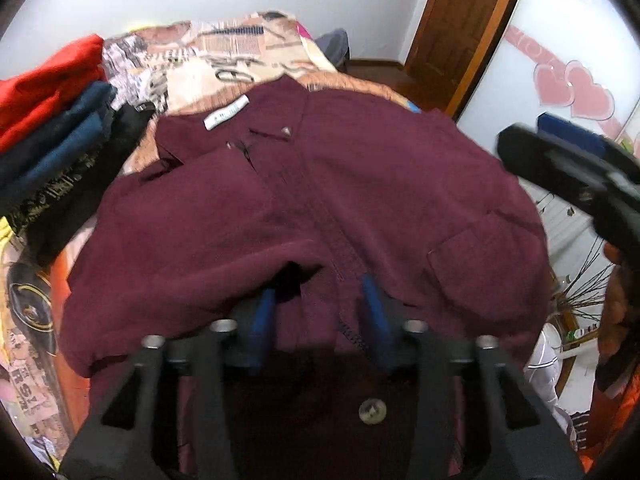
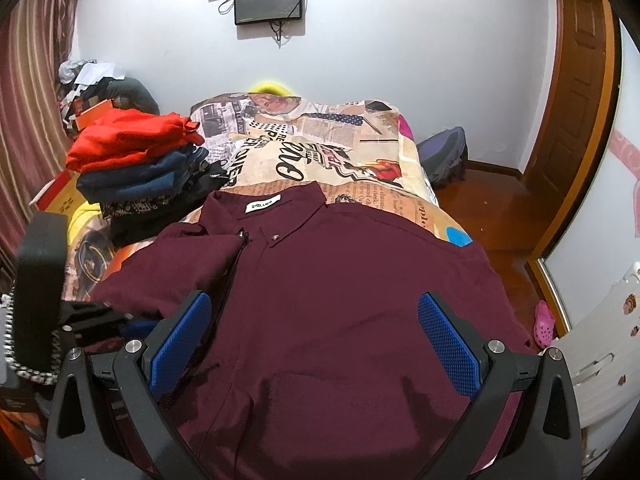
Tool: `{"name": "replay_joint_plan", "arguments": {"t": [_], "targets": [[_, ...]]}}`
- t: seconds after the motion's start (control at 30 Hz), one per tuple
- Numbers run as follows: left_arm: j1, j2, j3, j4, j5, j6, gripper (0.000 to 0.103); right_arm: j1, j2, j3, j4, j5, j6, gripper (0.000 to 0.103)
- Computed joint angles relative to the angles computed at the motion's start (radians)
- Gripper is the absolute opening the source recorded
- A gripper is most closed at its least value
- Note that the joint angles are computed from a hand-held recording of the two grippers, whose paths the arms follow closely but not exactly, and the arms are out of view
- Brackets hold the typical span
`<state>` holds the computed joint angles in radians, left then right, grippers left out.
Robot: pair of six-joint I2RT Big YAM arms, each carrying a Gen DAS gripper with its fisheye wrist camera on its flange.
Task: Fold large clothes
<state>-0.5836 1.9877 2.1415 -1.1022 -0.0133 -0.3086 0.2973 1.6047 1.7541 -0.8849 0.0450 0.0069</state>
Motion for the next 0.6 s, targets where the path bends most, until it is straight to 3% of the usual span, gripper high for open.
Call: {"name": "replay_joint_plan", "arguments": {"t": [0.13,0.2,0.33,0.4,0.6], "targets": [[0.005,-0.075,-0.069,0.047,-0.057,0.001,0.056,0.005,0.013,0.025,-0.011,-0.01,-0.016,0.103],[0.016,-0.124,-0.12,0.088,-0.096,-0.013,0.067,0.01,0.022,0.04,-0.016,-0.023,-0.022,0.103],[0.053,-0.195,-0.186,0.149,-0.144,-0.026,0.069,0.03,0.054,0.093,-0.035,-0.064,-0.059,0.103],[0.071,-0.234,-0.228,0.171,-0.221,-0.027,0.073,0.044,0.07,0.117,-0.045,-0.081,-0.08,0.103],[0.135,-0.301,-0.332,0.193,-0.337,-0.044,0.077,0.099,0.184,0.27,-0.15,-0.144,-0.193,0.103]]}}
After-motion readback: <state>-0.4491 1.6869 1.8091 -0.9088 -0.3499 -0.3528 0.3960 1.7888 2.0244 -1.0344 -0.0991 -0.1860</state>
